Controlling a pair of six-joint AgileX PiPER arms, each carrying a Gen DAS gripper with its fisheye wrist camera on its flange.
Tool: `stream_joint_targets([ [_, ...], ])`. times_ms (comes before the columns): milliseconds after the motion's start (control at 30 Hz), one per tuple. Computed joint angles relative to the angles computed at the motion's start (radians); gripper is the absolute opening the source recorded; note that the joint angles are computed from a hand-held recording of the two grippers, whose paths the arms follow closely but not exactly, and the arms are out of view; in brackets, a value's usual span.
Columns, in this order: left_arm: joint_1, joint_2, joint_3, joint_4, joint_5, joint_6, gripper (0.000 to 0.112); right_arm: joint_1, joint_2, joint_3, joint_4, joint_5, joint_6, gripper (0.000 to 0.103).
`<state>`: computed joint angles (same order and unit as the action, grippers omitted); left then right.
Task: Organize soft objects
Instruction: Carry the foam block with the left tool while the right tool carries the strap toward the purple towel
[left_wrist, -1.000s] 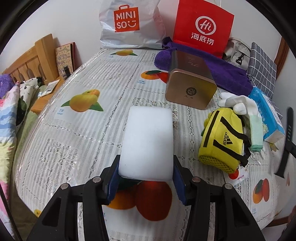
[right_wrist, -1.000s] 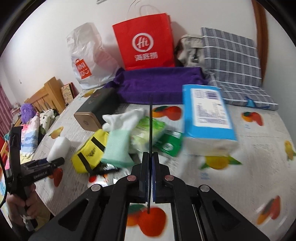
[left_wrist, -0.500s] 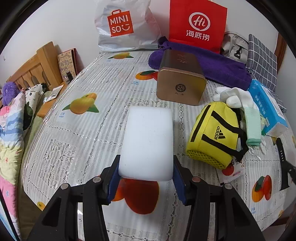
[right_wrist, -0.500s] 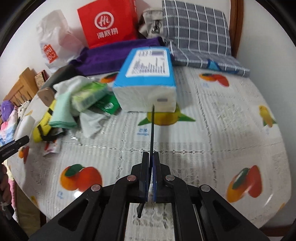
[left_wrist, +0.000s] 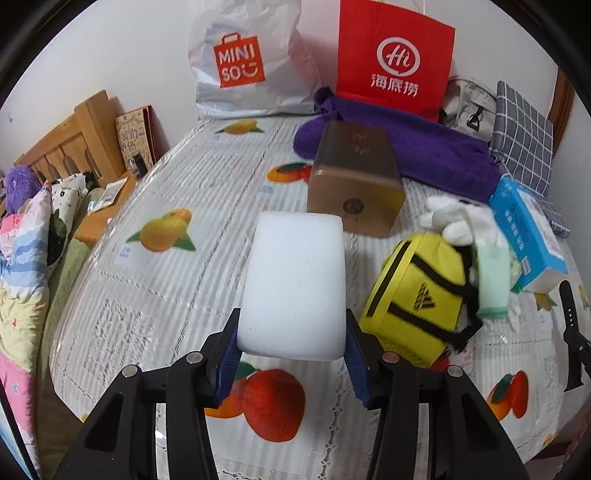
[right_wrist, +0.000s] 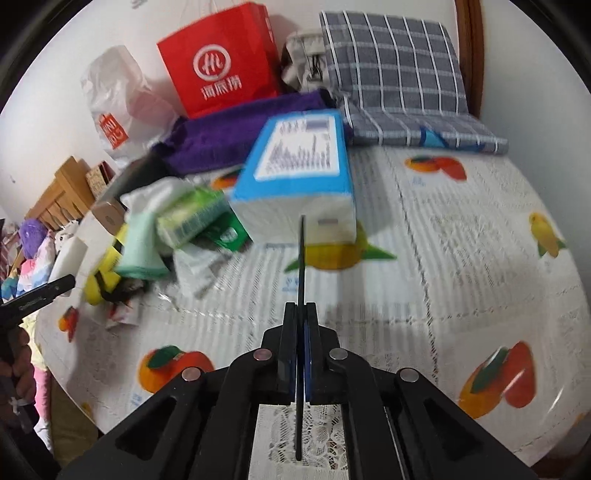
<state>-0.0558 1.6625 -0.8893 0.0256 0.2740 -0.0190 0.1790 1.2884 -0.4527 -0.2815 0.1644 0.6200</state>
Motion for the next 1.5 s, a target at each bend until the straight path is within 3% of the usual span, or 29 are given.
stream_joint_targets([
  [233, -0.028, -0.054, -0.066, 0.025, 0.059, -0.024, 0.048, 0.026, -0.054, -0.096, 0.045, 0.101, -0.076, 0.003],
  [333, -0.040, -0.065, -0.109, 0.049, 0.087, -0.047, 0.048, 0.006, -0.050, -0.156, 0.147, 0.137, -0.201, 0.003],
  [700, -0.066, -0.017, -0.321, 0.016, 0.185, -0.023, 0.048, 0.013, -0.043, -0.346, 0.075, 0.236, -0.201, 0.003],
  [1033, -0.090, 0.103, -0.522, -0.033, 0.240, 0.036, 0.048, 0.000, 0.088, -0.529, 0.040, 0.291, -0.187, 0.003],
  [1500, -0.095, 0.298, -0.866, -0.109, 0.358, 0.125, 0.048, -0.039, 0.295, -0.784, 0.137, 0.310, -0.293, 0.003],
])
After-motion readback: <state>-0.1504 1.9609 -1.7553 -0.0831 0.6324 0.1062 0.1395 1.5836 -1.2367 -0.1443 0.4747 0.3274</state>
